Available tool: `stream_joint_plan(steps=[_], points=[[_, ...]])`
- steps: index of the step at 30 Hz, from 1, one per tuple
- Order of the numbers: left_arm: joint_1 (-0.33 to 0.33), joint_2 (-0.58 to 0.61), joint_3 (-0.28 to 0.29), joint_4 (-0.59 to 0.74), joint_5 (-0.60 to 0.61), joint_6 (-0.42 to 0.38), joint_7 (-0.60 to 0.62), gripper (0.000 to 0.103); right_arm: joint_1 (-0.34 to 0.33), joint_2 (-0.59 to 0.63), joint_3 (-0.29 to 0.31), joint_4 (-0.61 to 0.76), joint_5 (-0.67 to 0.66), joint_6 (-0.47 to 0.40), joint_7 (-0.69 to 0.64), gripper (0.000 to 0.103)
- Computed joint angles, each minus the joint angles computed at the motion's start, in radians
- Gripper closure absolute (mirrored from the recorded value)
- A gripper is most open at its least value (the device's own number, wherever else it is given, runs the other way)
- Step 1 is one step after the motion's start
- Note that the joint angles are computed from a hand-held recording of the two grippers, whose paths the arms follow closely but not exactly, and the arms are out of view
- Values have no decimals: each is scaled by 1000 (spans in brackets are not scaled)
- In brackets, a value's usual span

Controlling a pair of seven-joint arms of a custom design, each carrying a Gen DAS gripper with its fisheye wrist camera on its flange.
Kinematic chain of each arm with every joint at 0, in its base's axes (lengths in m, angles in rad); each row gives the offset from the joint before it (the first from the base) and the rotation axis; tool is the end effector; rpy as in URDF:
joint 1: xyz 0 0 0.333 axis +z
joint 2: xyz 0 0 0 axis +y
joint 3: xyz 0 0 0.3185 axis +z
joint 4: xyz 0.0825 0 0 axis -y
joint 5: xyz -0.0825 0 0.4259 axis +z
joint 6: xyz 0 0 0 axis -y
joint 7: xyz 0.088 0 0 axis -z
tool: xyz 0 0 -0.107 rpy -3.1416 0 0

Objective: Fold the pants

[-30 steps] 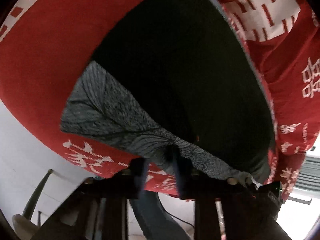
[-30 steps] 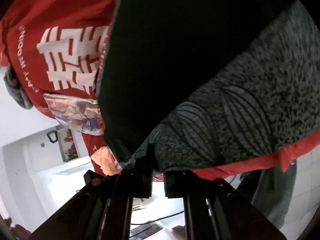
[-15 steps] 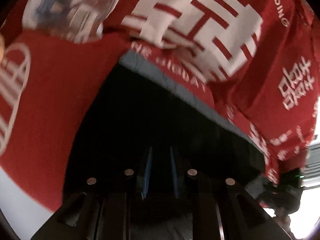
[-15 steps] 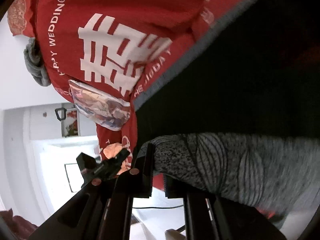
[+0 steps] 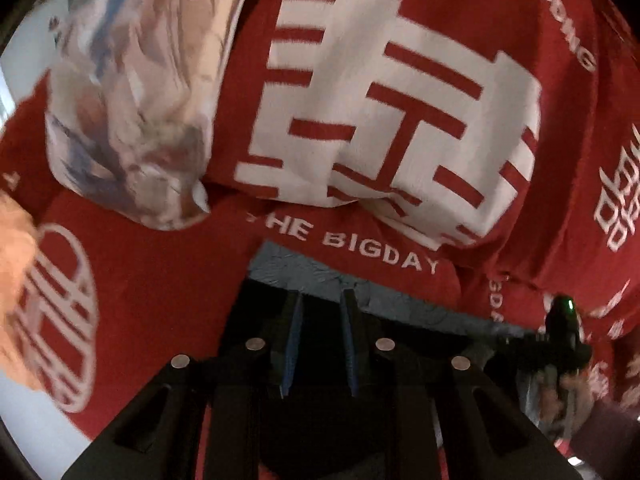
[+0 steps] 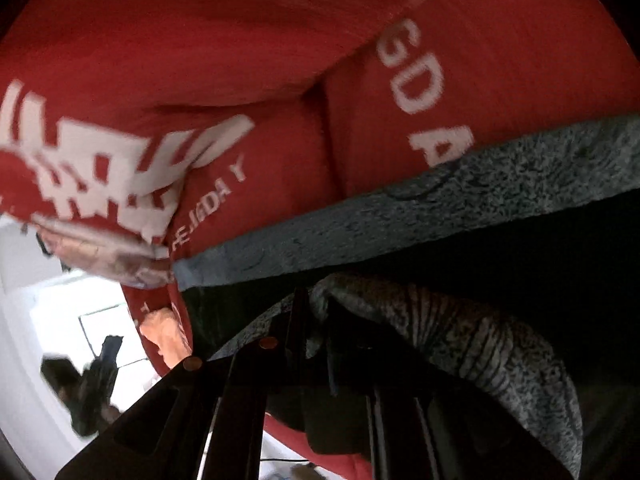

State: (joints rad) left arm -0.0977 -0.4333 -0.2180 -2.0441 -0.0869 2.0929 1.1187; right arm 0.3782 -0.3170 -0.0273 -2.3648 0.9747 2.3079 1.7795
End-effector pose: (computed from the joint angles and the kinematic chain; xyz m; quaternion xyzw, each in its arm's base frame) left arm 0.4688 -0.1788 0.6620 -0.7399 0.6305 -0.2139 0.0960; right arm 0.4752 0.1912 0.4662 -0.4859 0.7747 0.2850 0.2871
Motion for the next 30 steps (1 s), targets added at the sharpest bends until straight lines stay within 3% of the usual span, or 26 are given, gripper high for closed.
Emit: stream_joint_plan(steps=[2,3,4,5,8,11,13,16,19,23,26,28,30], points=[[-12,-38,7,1,-4,-60,32,81,-1,5,-3,12,-8,-16,-9,77],[-18,-54,7,-4,-10,-84,44,75,2,1,-6,16,-3,-19,-38,61],[-24,-73,5,-10,-11,-115,56,54,1,-6,-4,23,-14,-25,-51,52],[-27,-102,-2,-26,-3,-142,65,41,-1,-21,2,29,-38,-26,-55,44],[-50,-158,-6,-89,-46,-161,78,40,20,-82,0,18,-43,-15,-108,44],[-66,-110,-24,-121,-96,-178,50,40,47,-91,-4,18,-48,-46,-127,44],[-70,-62,-50,-101,-65,-205,39,40,56,-70,3,32,-66,-63,-124,44],[-44,-138,-63,-142,-21,-153,-88,40,98,-69,-22,22,86,-91,-216,44],[-18,-178,-45,-127,19,-220,-120,40,115,-62,-13,11,189,-131,-286,44],[-6,-212,-33,-96,75,-315,-52,40,124,2,14,11,337,-143,-300,44],[1,-235,-37,-103,94,-368,-27,40,124,56,47,67,457,-95,-393,44],[9,-252,-45,-124,89,-377,-50,40,111,123,65,152,485,-72,-436,44],[10,-255,-48,-140,65,-368,-80,40,91,200,85,246,423,-65,-418,44]])
